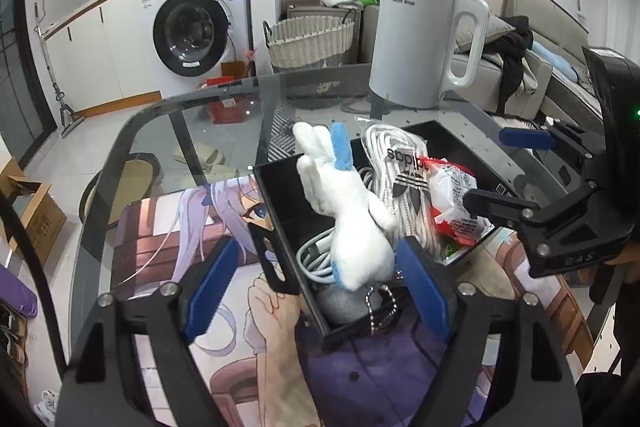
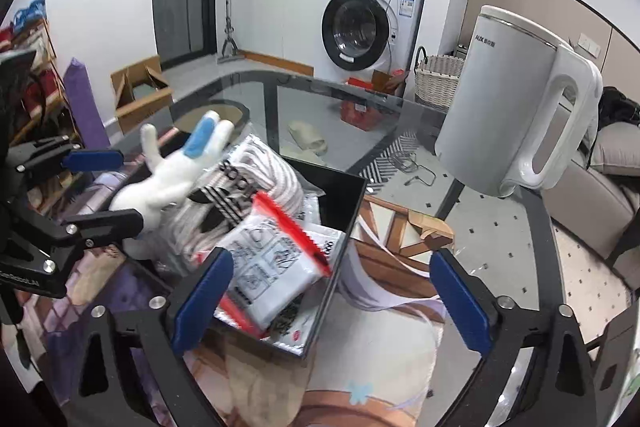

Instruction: Organize soft objects

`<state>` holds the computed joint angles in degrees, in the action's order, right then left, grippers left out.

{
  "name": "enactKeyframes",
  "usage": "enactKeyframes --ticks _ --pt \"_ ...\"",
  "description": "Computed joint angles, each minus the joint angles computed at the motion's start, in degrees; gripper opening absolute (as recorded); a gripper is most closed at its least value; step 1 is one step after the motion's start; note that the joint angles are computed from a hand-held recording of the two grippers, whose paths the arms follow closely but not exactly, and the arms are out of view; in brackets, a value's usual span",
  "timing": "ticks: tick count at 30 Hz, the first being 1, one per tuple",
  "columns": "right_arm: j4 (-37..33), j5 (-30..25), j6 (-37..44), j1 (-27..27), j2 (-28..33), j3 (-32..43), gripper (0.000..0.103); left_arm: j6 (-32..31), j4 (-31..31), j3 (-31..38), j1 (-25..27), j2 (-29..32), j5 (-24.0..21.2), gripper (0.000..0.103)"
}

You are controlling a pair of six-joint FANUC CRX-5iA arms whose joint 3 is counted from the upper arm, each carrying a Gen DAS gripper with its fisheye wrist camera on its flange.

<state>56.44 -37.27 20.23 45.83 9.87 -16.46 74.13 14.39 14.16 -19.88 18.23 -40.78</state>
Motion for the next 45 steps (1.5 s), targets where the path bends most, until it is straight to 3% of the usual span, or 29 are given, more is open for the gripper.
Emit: enactKeyframes --ticks 2,12,18,22,29,33,37,45 --pt "2.4 1.2 -2.6 0.2 -1.3 -1.9 0.102 -0.6 1.5 -3.2 0.1 -1.9 3.3 0.096" --pt "17.4 2.9 -19.1 1.9 -7.5 -10.6 0.102 -2.7 7.4 -16.9 -0.8 -10.1 18.1 0.103" --pt "23.7 3.1 -27.4 3.0 -9.5 -14.6 0.102 7.7 -4.3 -16.9 -2.7 -11.8 19.4 0.103" --pt "27.4 3.4 -31.2 3.2 -10.3 -16.6 0.102 11.3 -5.8 -18.3 -3.5 -12.3 20.6 0.103" --pt "33.2 3.8 -36.8 2.7 -10.6 -18.7 0.102 21.3 -14.4 -17.9 -4.3 -12.2 22.3 0.103" --pt "37.9 5.1 -40.7 1.3 -10.4 -19.7 0.102 22.7 -15.4 -18.6 -4.2 -12.3 24.1 0.103" --pt "38.1 5.0 -40.8 1.3 -9.7 -19.4 0.102 28.5 -21.1 -17.5 -4.8 -12.0 24.2 0.103" --pt "43.4 5.8 -45.7 0.1 -9.2 -19.8 0.102 28.4 -21.1 -17.4 -4.9 -11.7 24.9 0.103"
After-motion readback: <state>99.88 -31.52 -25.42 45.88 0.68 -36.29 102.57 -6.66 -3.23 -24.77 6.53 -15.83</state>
